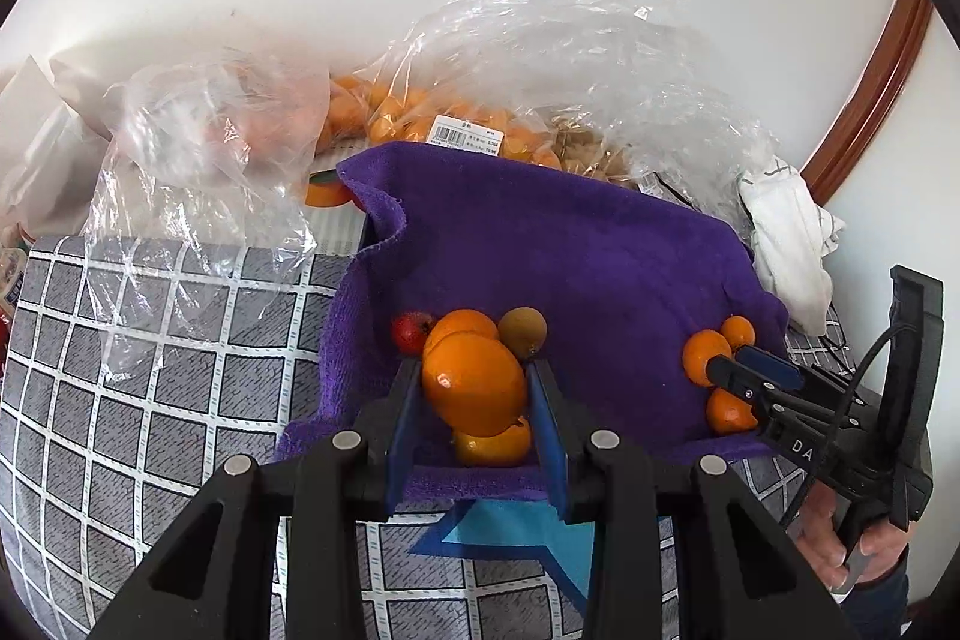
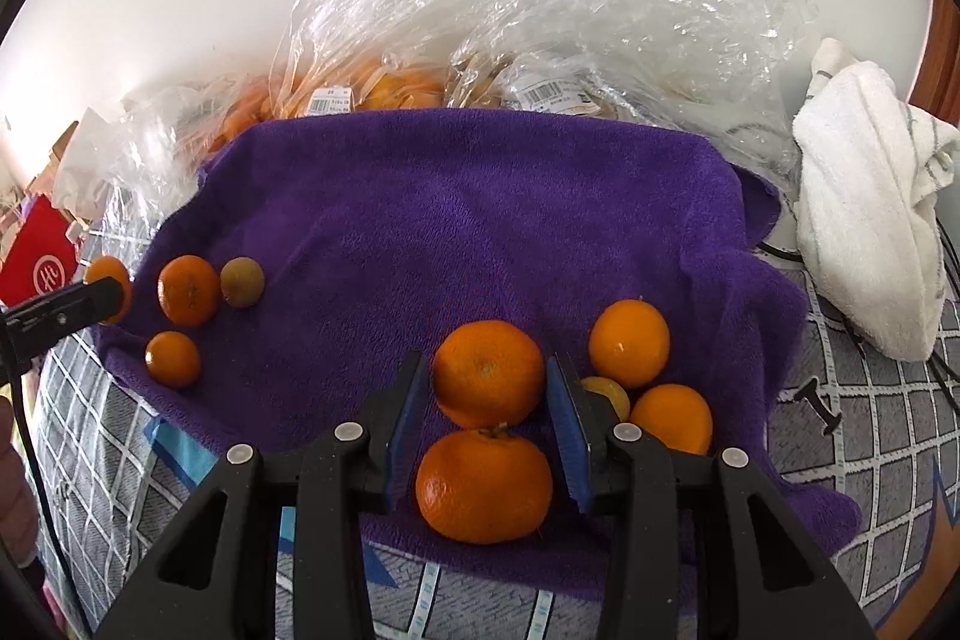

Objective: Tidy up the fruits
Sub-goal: 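Open the right gripper to drop the tangerine while the left drops the orange on the towel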

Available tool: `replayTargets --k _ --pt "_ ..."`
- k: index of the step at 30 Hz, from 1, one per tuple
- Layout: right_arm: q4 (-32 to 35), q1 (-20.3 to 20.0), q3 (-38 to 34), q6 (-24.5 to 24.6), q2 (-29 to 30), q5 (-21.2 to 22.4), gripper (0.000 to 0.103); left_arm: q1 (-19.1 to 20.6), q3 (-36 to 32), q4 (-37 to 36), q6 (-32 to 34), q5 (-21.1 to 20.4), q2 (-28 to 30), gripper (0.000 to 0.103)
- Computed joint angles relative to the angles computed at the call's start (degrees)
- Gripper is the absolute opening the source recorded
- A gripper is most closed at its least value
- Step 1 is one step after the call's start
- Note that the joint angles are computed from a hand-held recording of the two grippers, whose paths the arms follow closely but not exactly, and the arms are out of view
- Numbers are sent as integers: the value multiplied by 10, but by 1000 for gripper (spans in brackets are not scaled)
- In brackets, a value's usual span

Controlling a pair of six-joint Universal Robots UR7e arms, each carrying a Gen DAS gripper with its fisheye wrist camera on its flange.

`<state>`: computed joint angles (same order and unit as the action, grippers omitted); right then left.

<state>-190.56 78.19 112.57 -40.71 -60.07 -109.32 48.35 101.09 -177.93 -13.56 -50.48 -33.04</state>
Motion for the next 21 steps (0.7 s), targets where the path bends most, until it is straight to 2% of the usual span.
replayTargets --k 10,21 --pt "-73 -15 63 -31 -55 14 44 -9 -54 45 0 -19 44 34" --pt "-67 -31 62 -7 -68 25 44 -3 -99 107 -8 -12 75 34"
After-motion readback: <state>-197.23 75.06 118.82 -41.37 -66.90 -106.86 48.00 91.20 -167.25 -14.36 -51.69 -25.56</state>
